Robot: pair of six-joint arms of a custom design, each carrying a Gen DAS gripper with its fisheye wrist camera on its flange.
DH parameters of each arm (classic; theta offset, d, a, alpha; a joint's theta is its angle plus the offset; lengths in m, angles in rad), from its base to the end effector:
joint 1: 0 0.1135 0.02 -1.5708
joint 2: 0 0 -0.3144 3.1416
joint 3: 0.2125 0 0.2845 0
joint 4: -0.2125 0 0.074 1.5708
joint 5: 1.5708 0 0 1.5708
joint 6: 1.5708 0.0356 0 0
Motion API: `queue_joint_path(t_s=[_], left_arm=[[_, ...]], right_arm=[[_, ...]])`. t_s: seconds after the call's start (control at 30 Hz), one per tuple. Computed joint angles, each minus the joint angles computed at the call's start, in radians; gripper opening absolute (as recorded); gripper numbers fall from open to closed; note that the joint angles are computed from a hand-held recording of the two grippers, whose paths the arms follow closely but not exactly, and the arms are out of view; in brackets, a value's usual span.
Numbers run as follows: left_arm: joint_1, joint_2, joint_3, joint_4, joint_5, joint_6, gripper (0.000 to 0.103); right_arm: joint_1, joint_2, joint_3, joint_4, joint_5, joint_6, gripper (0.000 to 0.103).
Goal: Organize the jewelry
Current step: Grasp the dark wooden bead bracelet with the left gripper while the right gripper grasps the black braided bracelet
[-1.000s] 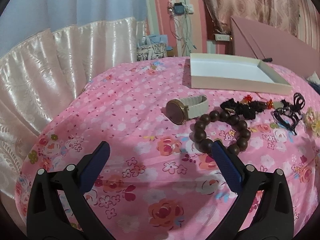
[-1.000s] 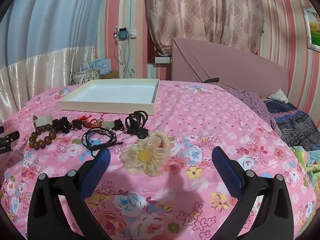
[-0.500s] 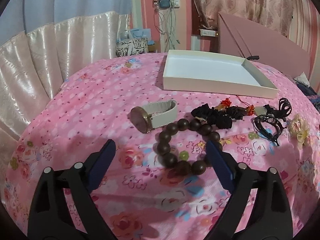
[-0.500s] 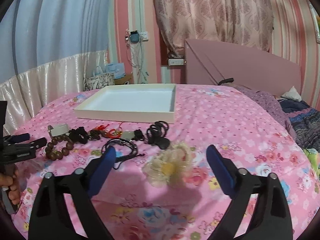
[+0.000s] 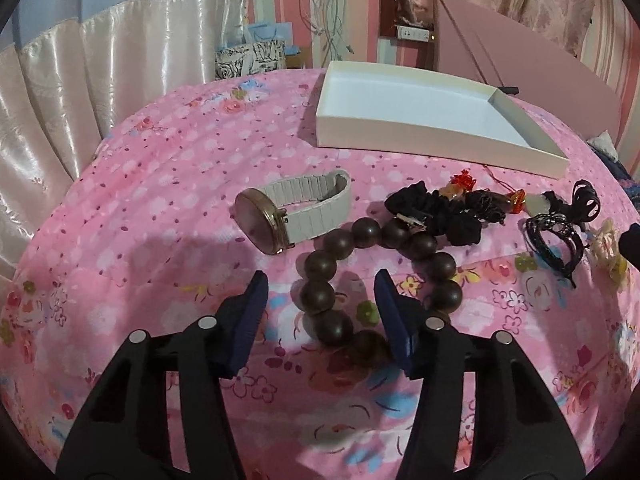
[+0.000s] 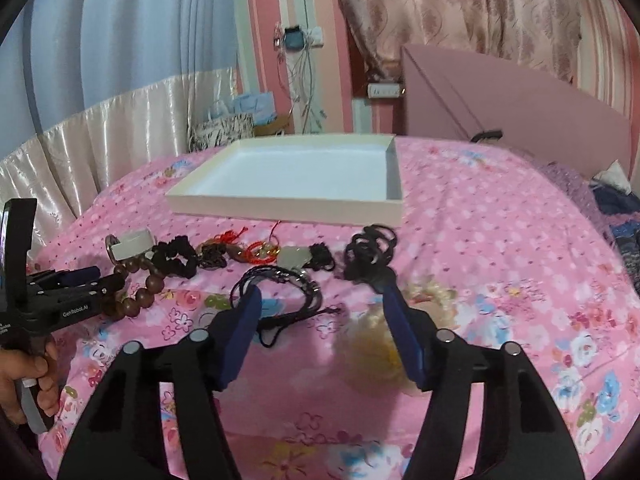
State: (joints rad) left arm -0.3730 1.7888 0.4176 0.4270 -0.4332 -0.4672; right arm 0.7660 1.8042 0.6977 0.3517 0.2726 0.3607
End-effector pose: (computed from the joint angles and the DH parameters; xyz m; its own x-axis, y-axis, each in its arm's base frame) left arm 0.2516 -0.0824 0.0737 -0.7192 -0.1575 -0.6767 -0.2491 0.9677 0.0395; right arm 0.2587 0.2356 0.1234 -0.6478 -0.1515 -0.7466 -0.3182 0.9443 0.0845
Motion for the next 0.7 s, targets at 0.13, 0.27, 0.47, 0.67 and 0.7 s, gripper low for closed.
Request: queue_joint_path(t_s=[0.13, 0.27, 0.47, 0.67, 0.7], left_arm=[[0.025, 0.020, 0.014, 0.000, 0.041, 0.015, 0.051], [0.039, 0.045, 0.033, -0.011, 0.067, 0.023, 0.050], [0.026, 0.063, 0.058, -0.047, 0.045, 0.020, 0.050], [0.024, 0.079, 0.087, -0.078, 0.039, 0.033, 0.052], [0.023, 0.081, 0.090, -0.081, 0.036, 0.034, 0.053]], right_arm=[[0.003, 0.040, 0.052, -0.045, -0.006, 0.002, 0.061], [-0.002, 0.098, 0.116, -0.096, -0.002, 0.016, 0.061], [-0.029, 0.179, 0.202, -0.191, -0.037, 0.033, 0.055], [-0.048, 0.231, 0.266, -0.252, -0.065, 0.030, 0.053], [-0.047, 0.240, 0.278, -0.266, -0.065, 0.029, 0.053]])
